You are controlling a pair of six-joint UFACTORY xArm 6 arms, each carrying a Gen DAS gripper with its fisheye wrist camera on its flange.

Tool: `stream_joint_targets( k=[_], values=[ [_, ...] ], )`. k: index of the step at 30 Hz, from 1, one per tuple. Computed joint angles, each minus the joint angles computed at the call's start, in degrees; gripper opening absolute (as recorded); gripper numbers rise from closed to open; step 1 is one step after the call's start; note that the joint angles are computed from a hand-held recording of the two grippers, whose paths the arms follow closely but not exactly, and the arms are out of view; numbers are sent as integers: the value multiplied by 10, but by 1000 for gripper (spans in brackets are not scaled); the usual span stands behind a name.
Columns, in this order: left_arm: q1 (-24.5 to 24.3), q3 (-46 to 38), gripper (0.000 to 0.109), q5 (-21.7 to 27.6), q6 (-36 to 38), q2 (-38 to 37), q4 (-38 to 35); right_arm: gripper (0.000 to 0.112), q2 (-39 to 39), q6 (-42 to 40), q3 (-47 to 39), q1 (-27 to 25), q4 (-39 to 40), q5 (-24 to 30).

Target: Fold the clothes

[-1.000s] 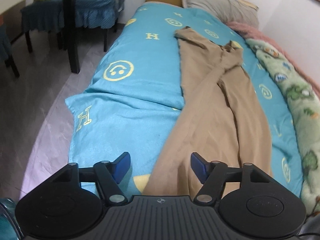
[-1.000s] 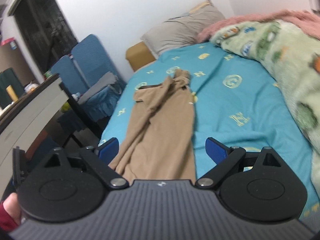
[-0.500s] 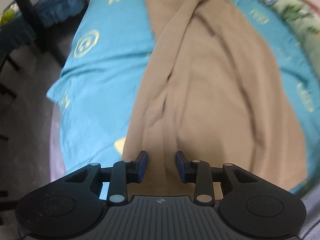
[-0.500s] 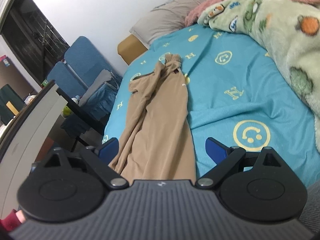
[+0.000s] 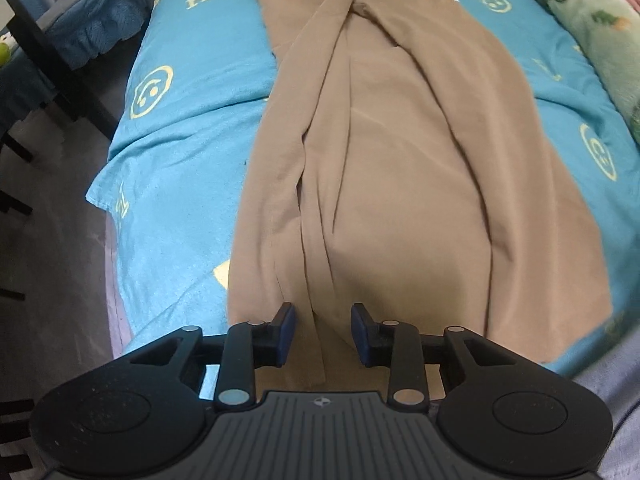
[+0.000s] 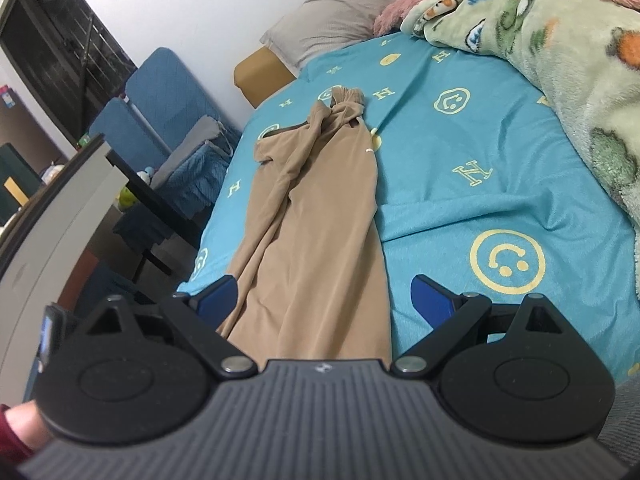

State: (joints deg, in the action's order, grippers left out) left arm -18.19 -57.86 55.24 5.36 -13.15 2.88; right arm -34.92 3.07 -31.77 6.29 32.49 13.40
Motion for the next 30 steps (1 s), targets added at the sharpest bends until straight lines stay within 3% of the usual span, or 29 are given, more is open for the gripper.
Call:
stream_joint_targets(
  k=[2,10,12,13,23,30],
  values=[
    [1,-1,26,8,-3,-3,0,95,1,10,0,0,-14,2],
    [-12,-16,28,32,-19,23,34,95,4,28,-2,-2,-30,8],
    [-10,-13,15,30,-15,19,23,95,5,27,-2,-3,-28,10],
    [-8,-12,1,28,-14,16,18,95,5,25,-3,-3,-26,11],
    [-10,41,0,-43,58,-92,-41,95,9,16,-7,-6,-16,17],
    [-63,71,0,-57,122,-174,-105,95,12,42,-8,-4,-43,20]
  ],
)
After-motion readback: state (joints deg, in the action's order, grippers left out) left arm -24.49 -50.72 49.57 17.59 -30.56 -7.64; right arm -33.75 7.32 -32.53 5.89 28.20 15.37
